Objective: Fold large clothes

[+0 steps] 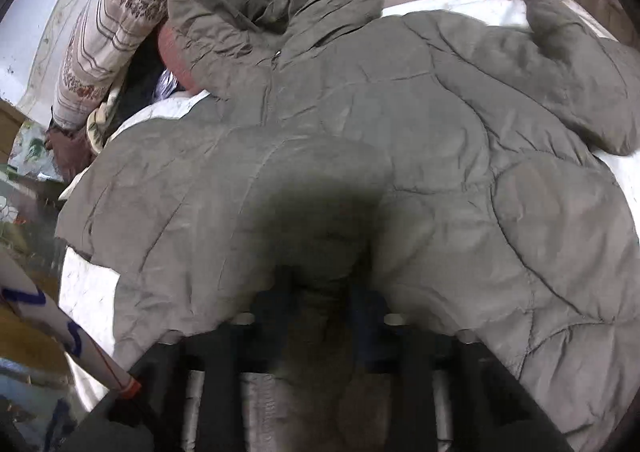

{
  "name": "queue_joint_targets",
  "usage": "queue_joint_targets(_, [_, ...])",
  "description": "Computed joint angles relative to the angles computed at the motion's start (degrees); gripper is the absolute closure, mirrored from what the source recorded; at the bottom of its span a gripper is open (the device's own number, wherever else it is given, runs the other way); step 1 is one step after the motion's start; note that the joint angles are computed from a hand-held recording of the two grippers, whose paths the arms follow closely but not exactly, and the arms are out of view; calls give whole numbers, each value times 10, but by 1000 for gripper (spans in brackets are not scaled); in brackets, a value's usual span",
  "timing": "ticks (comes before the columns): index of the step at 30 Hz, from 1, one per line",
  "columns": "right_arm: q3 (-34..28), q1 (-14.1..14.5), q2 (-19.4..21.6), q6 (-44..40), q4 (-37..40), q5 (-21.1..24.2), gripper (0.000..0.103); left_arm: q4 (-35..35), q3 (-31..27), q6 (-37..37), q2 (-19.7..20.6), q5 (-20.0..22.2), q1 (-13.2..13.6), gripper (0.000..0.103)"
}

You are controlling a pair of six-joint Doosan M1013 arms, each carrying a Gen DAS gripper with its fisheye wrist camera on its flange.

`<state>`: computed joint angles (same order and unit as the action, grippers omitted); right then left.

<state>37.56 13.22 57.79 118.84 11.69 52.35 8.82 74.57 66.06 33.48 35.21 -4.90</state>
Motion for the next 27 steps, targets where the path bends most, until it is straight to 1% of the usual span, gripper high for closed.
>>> queue_joint_targets(1, [5,-1,-5,0,-8,-5,90,0,1,-11,1,2,6,37])
queue_joint_targets(3, [11,-1,-16,25,-66,-6,91,4,1,-25,4,5,15,37])
queue_joint_targets(5, [5,1,-18,57,-143,14,92,8,-1,-32,9,12,20,37])
queue_joint_targets(6, [-4,1,-15,76,-188,33,92,7,-3,-33,11,16,21,37])
queue_joint_targets(8, [-20,-4,-7,93,-217,60,92,-3,-4,-28,16,22,23,37])
queue_joint_targets(10, [-34,-8,3,103,-234,83,94,-8,-6,-23,25,29,22,37])
queue_joint_targets(12, [-63,-9,24,112,-247,119,97,4,-9,-26,34,44,18,37])
queue_joint_targets(13, [-56,-11,23,115,-246,118,97,12,-12,-30,39,54,16,37])
queue_joint_targets(15, [-61,-14,32,125,-238,126,97,16,-17,-35,49,68,12,37])
queue_joint_targets(17, [-56,-17,34,125,-224,126,97,18,-16,-45,52,66,12,37])
queue_joint_targets(18, [-61,-18,39,122,-218,133,96,20,-15,-48,52,64,11,37])
queue_joint_targets(22, [-41,-18,28,120,-221,122,96,1,-10,-35,43,53,14,37])
queue_joint_targets(24, [-2,-20,3,118,-204,90,94,-3,-9,-33,39,51,17,37])
queue_joint_targets(26, [60,-21,-35,115,-189,37,85,-25,-9,-17,39,46,23,37])
queue_joint_targets(27, [100,-20,-60,109,-185,10,73,-46,-11,3,42,45,27,35])
